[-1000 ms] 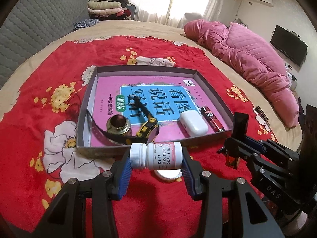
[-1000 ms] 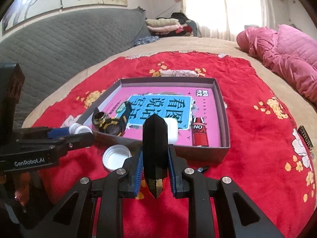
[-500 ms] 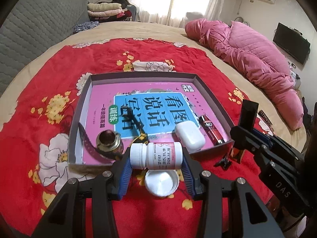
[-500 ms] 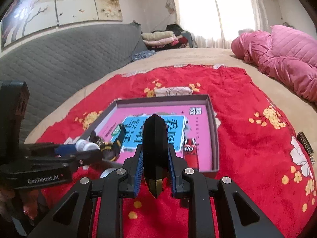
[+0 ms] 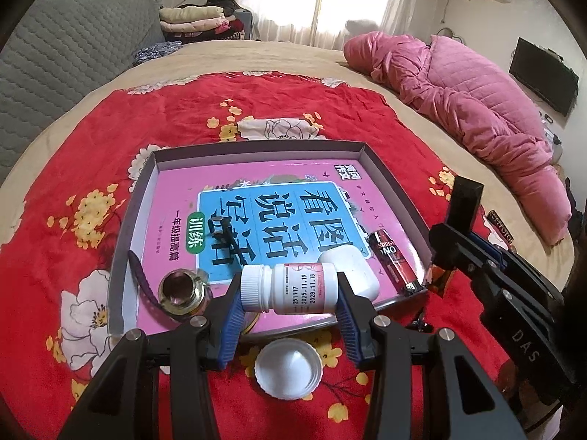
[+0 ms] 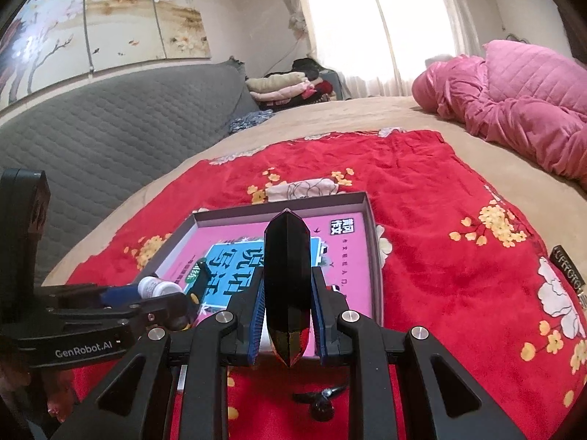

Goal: Organize rigid objects
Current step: 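Lift the pill bottle with the left tool while the right tool carries the pen over the box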

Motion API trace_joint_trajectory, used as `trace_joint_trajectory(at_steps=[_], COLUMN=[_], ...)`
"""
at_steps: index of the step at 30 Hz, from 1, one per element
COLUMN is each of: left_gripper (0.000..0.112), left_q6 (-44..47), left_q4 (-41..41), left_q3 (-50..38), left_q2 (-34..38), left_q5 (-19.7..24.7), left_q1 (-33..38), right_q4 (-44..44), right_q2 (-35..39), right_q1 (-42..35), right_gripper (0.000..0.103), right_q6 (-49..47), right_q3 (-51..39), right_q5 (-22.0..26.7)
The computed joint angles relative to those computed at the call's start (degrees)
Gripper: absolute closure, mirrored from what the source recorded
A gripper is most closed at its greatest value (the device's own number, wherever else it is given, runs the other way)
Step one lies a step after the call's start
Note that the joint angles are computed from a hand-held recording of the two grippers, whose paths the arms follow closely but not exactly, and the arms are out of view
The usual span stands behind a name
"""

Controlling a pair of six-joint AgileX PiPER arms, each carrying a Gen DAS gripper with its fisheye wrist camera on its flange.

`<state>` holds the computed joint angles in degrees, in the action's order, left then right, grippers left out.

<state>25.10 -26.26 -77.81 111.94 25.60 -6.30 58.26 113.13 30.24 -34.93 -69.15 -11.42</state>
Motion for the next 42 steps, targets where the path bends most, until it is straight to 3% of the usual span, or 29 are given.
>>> trace_joint_trajectory(at_steps=[28,36,42], left_gripper=[0.066,0.066,0.066], left_q6=[-1.5,-3.38,-6.09], left_q4=[2.14,4.3,7.05], left_q3=[-3.67,-4.49,-5.33], left_q2=[4.99,5.88,6.48], left_q5=[0.01,0.54,0.7], left_q1=[-2.11,-2.54,-3.22], right_q4=[-2.79,-15.16,-14.32], right_q2=[6.15,5.61,6.23], right_q1=[-3.49,-3.42,-3.06], right_gripper=[0.08,0.08,0.08], right_q6=[8.39,20.31,18.98], right_q3=[-2.33,-1.56,-2.61], right_q5=[-2.16,-3.0,-2.22])
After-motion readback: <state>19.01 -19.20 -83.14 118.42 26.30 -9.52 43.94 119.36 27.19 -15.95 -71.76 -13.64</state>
